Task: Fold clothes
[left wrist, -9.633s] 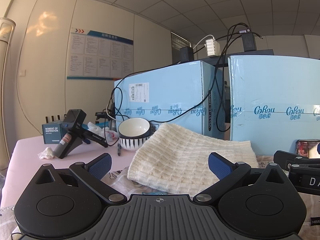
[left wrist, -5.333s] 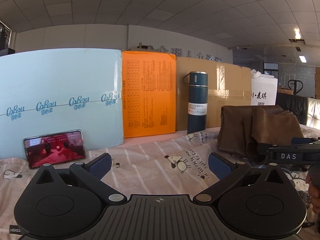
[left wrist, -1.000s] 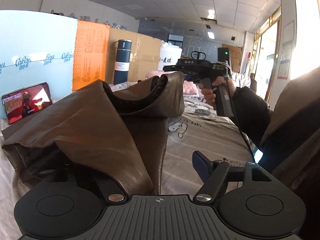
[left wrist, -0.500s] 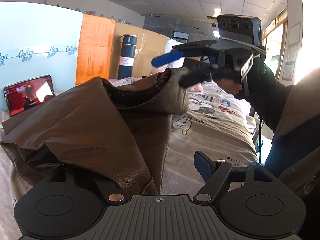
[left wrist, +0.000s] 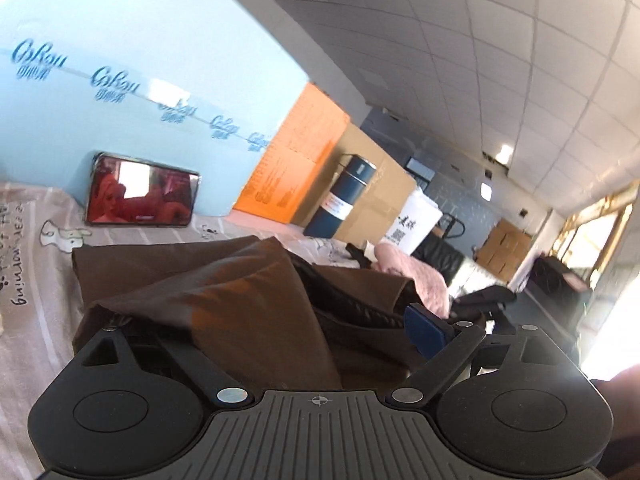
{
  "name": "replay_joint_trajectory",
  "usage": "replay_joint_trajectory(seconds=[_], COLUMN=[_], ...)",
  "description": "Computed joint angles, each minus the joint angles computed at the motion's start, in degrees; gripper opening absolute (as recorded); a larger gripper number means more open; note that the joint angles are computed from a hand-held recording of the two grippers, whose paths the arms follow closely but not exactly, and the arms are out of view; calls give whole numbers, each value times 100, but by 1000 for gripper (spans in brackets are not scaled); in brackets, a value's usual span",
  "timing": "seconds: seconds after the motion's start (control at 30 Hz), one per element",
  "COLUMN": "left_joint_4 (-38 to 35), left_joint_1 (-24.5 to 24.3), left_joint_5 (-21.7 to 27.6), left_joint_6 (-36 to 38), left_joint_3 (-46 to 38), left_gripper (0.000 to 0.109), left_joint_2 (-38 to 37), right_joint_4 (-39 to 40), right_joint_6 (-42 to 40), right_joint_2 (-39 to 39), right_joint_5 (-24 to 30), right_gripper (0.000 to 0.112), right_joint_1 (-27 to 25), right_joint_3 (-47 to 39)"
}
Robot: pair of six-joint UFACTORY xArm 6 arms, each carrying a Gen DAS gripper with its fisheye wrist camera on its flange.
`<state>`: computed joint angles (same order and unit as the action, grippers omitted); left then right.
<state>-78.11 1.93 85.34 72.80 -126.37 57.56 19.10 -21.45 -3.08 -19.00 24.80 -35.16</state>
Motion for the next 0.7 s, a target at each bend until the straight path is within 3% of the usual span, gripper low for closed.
replay_joint_trajectory(seconds=[0.07, 0.13, 0.2, 0.23, 0.27, 0.37, 0.53, 0.7], left_joint_4=[-151, -185, -169, -268, -386, -706, -852, -149], left_joint_1=[-56, -124, -220, -203, -171, -63, 459, 829], left_joint_5=[-59, -245, -655, -650, -591, -350, 1595, 2543], left_joint_6=[-886, -891, -224, 25, 252, 880, 2010, 2835], left_joint_3=[-878, -796, -80, 179, 405, 977, 1794, 2728], left_gripper=[92, 81, 17, 6, 1, 1, 1, 1], left_joint_2=[586, 544, 71, -97, -243, -617, -1122, -1750], right_joint_4=[-292, -155, 40, 125, 278, 805, 2218, 3246], right_joint_6=[356, 344, 310, 302, 218, -82, -837, -846], right_joint_2=[-107, -187, -247, -287, -320, -416, -642, -948], right_joint_5=[-248, -489, -754, -890, -1006, -1354, -2081, -3165], right_gripper=[11, 11, 11, 11, 11, 10, 10, 10], right_joint_1=[-86, -75, -47, -37, 0, 157, 627, 1094], right_joint_3=[213, 370, 508, 595, 661, 826, 1073, 1583])
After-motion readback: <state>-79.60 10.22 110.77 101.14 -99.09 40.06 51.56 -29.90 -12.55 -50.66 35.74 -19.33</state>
